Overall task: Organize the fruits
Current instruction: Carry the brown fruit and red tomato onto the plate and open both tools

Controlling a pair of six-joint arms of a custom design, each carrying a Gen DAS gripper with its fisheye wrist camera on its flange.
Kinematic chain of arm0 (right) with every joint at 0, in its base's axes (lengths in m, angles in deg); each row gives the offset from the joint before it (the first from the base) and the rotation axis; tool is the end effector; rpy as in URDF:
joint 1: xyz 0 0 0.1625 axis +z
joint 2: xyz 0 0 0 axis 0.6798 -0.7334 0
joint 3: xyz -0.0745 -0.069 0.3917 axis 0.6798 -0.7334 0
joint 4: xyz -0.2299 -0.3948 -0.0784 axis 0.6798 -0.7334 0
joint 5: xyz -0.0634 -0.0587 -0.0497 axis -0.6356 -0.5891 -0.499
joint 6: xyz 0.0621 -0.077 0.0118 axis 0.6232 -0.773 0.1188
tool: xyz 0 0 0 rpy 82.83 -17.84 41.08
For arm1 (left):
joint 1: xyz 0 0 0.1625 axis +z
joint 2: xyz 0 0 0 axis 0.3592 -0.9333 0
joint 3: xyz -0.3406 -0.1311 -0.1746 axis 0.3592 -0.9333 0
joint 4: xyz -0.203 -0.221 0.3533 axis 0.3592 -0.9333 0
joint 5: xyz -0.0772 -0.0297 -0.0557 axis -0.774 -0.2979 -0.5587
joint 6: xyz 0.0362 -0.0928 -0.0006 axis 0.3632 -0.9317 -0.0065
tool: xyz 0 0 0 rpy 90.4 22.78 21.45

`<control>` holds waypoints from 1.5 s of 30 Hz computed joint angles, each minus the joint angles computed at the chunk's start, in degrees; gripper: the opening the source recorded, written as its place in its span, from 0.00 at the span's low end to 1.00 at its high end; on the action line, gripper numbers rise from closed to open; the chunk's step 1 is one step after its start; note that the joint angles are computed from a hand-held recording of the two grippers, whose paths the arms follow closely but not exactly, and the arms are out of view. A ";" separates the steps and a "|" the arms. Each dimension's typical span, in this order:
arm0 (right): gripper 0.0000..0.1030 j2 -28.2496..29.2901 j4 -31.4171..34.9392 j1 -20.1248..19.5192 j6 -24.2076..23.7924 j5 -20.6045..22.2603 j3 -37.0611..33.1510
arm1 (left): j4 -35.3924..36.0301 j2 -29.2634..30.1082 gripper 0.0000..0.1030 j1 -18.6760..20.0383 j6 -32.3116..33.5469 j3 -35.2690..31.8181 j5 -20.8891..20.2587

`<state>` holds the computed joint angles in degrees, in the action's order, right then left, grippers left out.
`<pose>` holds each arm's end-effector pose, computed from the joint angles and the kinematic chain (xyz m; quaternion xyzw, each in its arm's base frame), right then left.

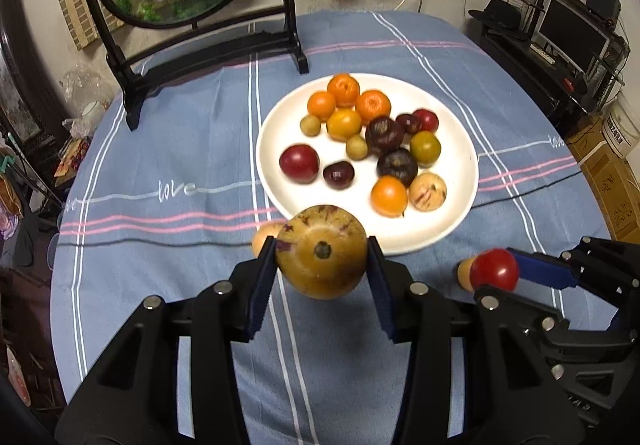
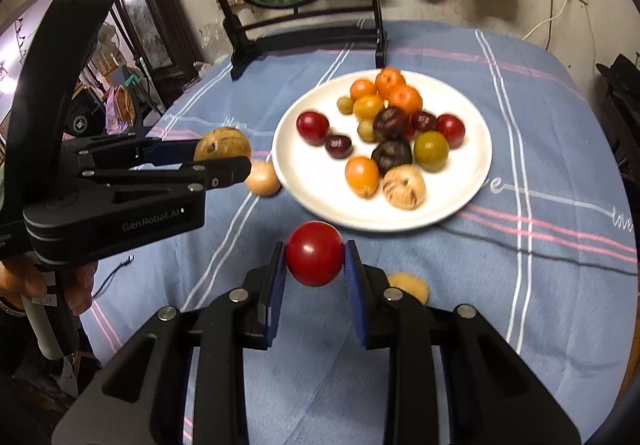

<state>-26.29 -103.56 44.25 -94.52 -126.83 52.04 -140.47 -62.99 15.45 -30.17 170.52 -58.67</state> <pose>0.0640 -0.4124 0.3137 0.0056 -0.8908 0.3481 0.2921 -0.4331 -0.5500 -0.0416 0.4589 0.8476 -0.1056 0.2446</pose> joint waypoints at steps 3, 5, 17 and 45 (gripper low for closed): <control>0.28 0.62 -0.58 0.25 -0.92 -0.28 -1.71 | -0.27 0.83 0.43 -0.06 0.92 -1.87 -0.12; 0.28 1.07 -0.69 0.47 -1.38 -0.48 -3.12 | -0.65 1.72 0.43 -0.15 1.73 -3.40 -0.12; 0.28 4.24 -1.80 0.34 -4.47 0.44 -9.58 | -0.51 7.08 0.44 0.18 4.19 -11.72 -1.38; 0.28 11.57 -0.04 -4.93 -3.90 1.07 -17.49 | 4.87 16.17 0.44 2.96 4.87 -22.75 -1.89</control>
<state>-14.73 -103.60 39.31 -98.42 -125.76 34.55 -135.60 -46.82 18.40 -25.30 147.76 -60.56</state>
